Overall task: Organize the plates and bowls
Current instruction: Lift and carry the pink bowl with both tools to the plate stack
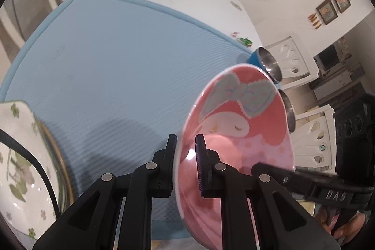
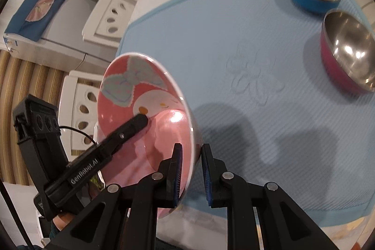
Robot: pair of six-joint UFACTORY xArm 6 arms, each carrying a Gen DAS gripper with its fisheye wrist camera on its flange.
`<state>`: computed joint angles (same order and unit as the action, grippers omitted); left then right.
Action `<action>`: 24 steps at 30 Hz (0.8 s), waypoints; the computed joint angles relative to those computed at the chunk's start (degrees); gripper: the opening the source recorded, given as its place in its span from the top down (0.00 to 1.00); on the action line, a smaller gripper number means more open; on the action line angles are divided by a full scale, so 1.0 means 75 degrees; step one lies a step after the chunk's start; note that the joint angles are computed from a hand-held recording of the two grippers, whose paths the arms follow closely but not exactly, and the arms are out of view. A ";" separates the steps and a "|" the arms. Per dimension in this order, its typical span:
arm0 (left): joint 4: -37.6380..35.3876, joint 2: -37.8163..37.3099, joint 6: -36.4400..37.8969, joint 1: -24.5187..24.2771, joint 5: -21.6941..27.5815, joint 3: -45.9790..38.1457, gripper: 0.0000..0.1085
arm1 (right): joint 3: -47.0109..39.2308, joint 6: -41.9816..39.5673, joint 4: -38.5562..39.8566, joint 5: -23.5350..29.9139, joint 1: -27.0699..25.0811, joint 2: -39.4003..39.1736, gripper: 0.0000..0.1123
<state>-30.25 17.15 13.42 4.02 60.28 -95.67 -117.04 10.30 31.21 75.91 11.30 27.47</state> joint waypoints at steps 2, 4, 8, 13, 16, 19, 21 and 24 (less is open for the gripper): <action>-0.0002 -0.0075 -0.0017 0.0047 -0.0023 0.0131 0.89 | 0.0306 0.0018 0.0016 -0.0032 0.0076 -0.0147 0.86; -0.0052 -0.0118 0.0041 0.0079 0.0004 0.0205 0.89 | 0.0625 -0.0016 0.0056 -0.0053 0.0101 -0.0321 0.86; -0.0141 -0.0292 0.0240 0.0118 0.0009 0.0551 0.89 | 0.1172 -0.0015 0.0165 -0.0079 0.0089 -0.0605 0.86; -0.0068 -0.0467 0.0261 0.0074 0.0111 0.1022 0.89 | 0.1760 -0.0068 0.0009 -0.0244 0.0048 -0.0930 0.86; -0.0041 -0.0624 0.0331 0.0047 0.0226 0.1376 0.89 | 0.2023 -0.0172 -0.0123 -0.0155 -0.0002 -0.1064 0.86; -0.0120 -0.0817 0.0366 0.0062 0.0339 0.1756 0.89 | 0.2152 -0.0249 -0.0277 -0.0091 0.0023 -0.1135 0.86; -0.0137 -0.0905 0.0365 0.0075 0.0349 0.1937 0.89 | 0.2256 -0.0305 -0.0263 -0.0029 0.0010 -0.1173 0.86; -0.0136 -0.0870 0.0413 0.0097 0.0369 0.2015 0.89 | 0.2361 -0.0427 -0.0379 0.0016 0.0068 -0.1186 0.86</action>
<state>-31.26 10.62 16.52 4.75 63.05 -80.57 -99.33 7.10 28.36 76.03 11.81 18.58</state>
